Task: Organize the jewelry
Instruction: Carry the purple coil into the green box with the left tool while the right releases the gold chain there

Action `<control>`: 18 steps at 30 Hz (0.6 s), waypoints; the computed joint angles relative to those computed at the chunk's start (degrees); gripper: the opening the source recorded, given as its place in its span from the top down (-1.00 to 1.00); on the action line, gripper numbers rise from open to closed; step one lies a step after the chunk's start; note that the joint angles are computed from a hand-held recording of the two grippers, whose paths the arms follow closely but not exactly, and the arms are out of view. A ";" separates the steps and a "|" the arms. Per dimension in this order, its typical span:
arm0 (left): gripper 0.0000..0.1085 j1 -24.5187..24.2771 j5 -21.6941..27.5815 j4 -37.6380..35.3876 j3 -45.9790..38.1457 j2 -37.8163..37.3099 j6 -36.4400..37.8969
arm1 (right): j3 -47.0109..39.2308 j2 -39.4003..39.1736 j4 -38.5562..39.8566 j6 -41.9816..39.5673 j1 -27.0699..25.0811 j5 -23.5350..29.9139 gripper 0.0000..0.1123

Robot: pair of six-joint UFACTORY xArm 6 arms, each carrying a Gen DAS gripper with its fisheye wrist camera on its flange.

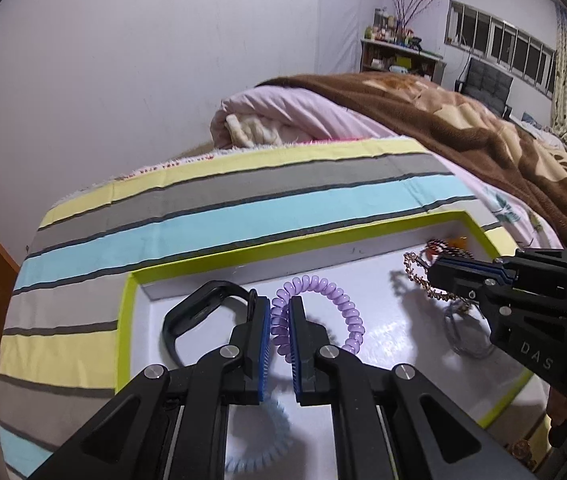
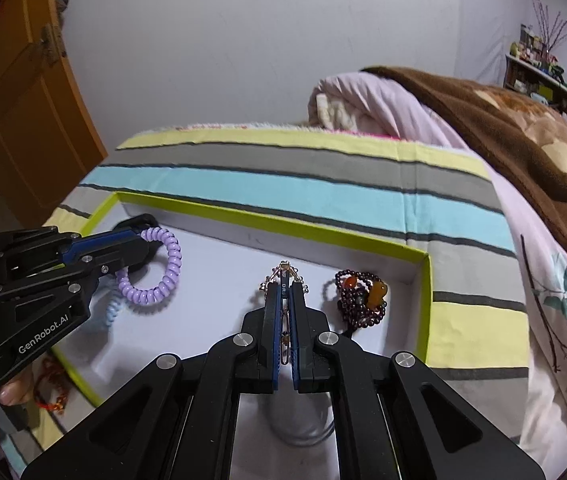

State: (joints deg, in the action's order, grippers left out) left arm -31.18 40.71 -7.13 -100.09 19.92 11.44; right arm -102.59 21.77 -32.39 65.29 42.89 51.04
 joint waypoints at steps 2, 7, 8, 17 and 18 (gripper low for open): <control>0.84 -0.11 1.18 0.01 -1.84 1.45 -0.13 | 0.73 -0.04 1.03 -0.34 -0.52 -0.48 0.94; 0.83 -0.16 3.59 0.19 -4.51 3.77 -0.61 | 2.33 -0.96 1.69 0.18 -1.02 -2.32 0.94; 0.83 -0.13 3.75 -0.10 -4.61 3.91 -0.53 | 2.24 -0.91 1.91 -0.05 -1.07 -2.31 0.94; 0.83 0.13 4.11 -4.12 -3.89 2.89 2.47 | 3.21 -1.75 0.55 0.81 -0.68 -2.62 0.68; 0.83 0.27 3.74 -5.02 -3.16 2.22 2.71 | 3.59 -2.08 0.15 1.27 -0.56 -2.83 0.68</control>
